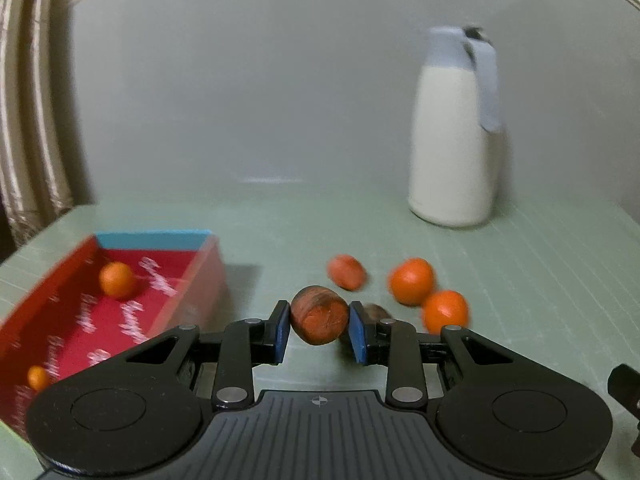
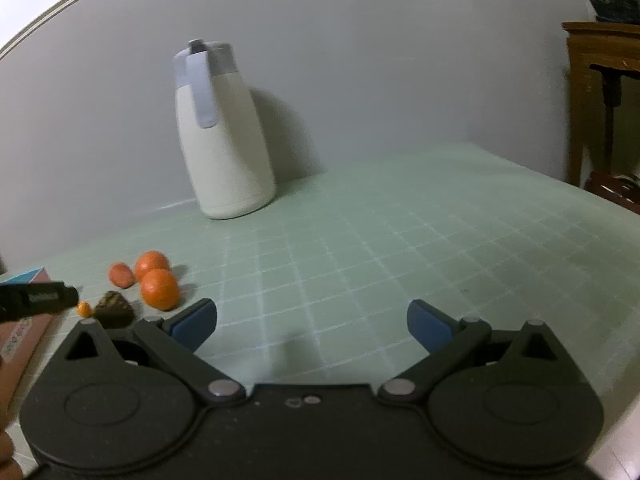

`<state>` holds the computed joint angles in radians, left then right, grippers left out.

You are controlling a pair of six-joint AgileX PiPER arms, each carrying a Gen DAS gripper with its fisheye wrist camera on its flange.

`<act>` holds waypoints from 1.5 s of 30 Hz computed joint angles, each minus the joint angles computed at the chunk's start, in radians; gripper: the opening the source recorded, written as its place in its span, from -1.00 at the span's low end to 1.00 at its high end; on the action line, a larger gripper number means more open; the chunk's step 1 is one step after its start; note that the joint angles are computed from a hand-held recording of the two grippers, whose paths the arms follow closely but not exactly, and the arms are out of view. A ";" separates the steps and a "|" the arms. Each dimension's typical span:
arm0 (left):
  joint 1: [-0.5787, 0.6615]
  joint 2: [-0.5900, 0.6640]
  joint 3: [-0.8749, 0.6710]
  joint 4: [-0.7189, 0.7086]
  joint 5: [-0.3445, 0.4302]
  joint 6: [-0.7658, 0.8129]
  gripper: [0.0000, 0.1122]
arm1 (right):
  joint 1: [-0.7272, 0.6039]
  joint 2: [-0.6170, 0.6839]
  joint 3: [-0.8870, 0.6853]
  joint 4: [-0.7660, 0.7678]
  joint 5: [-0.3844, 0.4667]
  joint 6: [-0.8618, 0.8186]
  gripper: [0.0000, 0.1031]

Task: Organize fruits
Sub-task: 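Carry the reddish-brown nut with the left tool into the box and release, then reach the right tool to the second dark chestnut and close on it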

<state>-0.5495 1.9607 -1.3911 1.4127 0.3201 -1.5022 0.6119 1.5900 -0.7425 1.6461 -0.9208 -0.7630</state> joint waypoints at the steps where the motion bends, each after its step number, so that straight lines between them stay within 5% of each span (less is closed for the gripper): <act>1: 0.011 -0.011 0.009 0.026 0.003 -0.022 -0.44 | 0.002 0.008 -0.012 -0.004 0.006 -0.004 0.98; 14: 0.229 -0.066 0.070 0.121 0.007 -0.082 -0.43 | 0.037 0.165 -0.226 -0.028 0.084 -0.115 0.98; 27: 0.337 -0.001 0.020 -0.159 0.006 0.192 -0.43 | 0.049 0.291 -0.398 -0.002 0.157 -0.223 0.98; 35: 0.371 -0.010 0.030 -0.200 -0.024 0.235 -0.43 | 0.015 0.339 -0.473 0.009 0.219 -0.256 0.96; 45: 0.408 -0.041 0.083 0.070 -0.070 -0.018 -0.43 | -0.034 0.405 -0.596 0.096 0.298 -0.399 0.83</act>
<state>-0.1413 1.9192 -1.3078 1.4823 0.2497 -1.5197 0.5781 1.9954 -1.3387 1.7416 -0.6226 -1.1618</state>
